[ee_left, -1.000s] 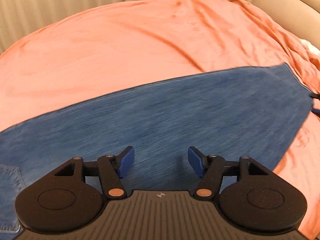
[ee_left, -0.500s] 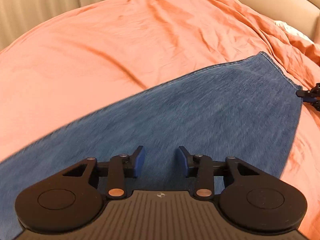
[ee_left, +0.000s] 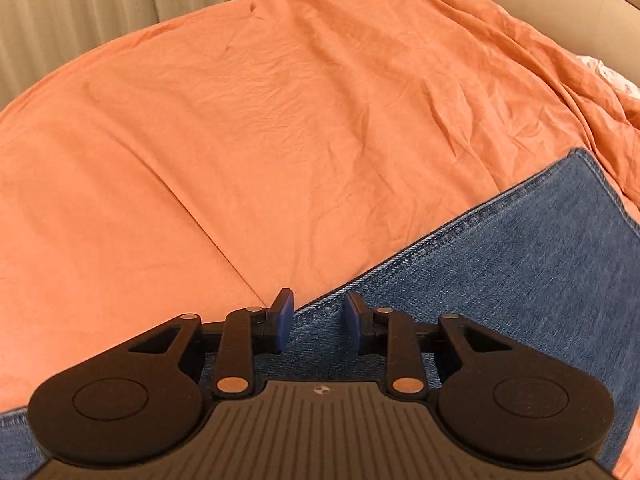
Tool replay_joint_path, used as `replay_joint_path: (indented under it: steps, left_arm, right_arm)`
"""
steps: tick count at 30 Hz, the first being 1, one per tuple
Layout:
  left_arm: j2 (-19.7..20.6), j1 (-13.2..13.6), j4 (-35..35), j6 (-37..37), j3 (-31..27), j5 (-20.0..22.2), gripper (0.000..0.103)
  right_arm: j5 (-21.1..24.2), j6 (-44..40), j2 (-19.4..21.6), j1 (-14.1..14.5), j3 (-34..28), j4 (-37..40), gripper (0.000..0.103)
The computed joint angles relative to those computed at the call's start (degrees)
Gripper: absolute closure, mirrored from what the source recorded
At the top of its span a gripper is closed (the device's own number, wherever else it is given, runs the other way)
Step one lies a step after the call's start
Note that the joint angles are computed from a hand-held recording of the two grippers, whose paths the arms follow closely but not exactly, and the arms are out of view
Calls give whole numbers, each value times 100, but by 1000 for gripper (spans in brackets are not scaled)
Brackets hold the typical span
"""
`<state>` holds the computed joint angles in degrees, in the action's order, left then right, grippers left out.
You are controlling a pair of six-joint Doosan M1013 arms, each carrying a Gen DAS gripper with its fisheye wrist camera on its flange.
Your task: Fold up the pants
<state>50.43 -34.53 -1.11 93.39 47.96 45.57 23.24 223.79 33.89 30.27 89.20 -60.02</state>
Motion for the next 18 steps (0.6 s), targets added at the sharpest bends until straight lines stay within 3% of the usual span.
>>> replay_joint_path:
  steps: [4, 7, 12, 18]
  left_arm:
    - [-288, -119, 280, 152, 389, -54, 72]
    - [-620, -179, 24, 625, 919, -138, 73]
    - [-988, -300, -273, 1112, 1569, -123, 84]
    - [-1285, -290, -834, 831, 2083, -173, 94]
  right_arm:
    - [91, -512, 8, -6, -94, 397, 98]
    - [218, -892, 32, 1, -189, 695, 98]
    - [398, -1279, 54, 12, -310, 970, 98]
    - [753, -1908, 24, 60, -530, 1233, 99]
